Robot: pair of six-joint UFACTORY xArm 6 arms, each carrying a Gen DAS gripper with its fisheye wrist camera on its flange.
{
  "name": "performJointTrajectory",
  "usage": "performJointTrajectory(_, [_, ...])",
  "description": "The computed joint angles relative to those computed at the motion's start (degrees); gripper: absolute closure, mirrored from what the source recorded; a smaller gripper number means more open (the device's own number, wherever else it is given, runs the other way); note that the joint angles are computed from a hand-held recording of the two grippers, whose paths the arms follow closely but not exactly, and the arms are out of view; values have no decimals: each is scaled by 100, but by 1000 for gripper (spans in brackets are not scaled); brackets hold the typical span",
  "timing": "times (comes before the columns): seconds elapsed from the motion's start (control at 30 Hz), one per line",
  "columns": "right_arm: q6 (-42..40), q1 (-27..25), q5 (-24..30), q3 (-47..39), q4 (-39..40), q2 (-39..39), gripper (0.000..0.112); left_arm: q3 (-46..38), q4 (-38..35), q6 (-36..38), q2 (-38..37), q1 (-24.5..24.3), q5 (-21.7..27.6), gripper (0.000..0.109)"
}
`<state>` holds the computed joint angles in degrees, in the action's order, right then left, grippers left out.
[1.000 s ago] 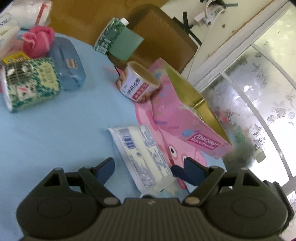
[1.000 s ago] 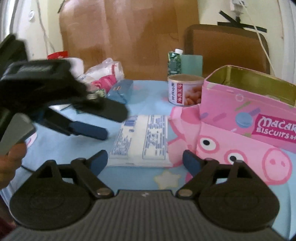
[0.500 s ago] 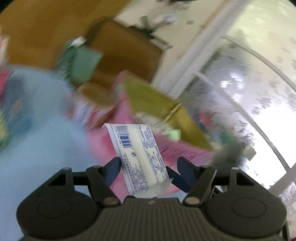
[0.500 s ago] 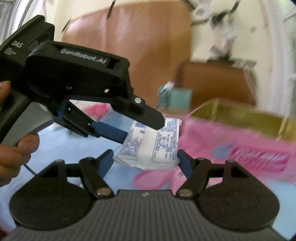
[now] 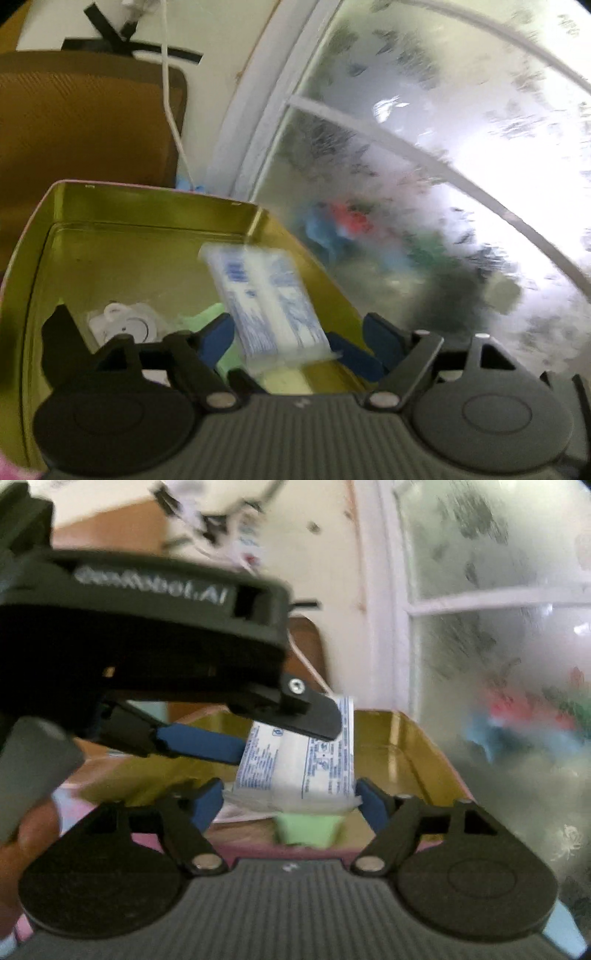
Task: Organize soft objects
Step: 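Carry the wet-wipe packet into the pink tin and release it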
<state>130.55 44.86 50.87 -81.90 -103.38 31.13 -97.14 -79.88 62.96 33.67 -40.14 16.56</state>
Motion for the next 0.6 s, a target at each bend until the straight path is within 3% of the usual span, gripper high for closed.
performJointTrajectory(0.07, [-43, -46, 171, -72, 204, 102, 30, -54, 84, -128, 83, -36, -183, 29])
performJointTrajectory(0.1, [157, -27, 226, 41, 44, 54, 31, 91, -214, 143, -32, -15, -138, 29])
performJointTrajectory(0.3, [604, 400, 869, 297, -250, -7, 32, 1672, -2441, 2752, -1315, 239, 115, 29])
performJointTrajectory(0.43, [645, 735, 1209, 184, -364, 95, 32, 2960, -3400, 3698, -2300, 642, 403, 29])
performJointTrajectory(0.53, [572, 916, 1151, -63, -591, 214, 37, 4029, -4361, 4580, -3105, 1066, 415, 29])
performJointTrajectory(0.6, [457, 946, 783, -328, -828, 308, 42, 4642, -4901, 4984, -3577, 1360, 333, 29])
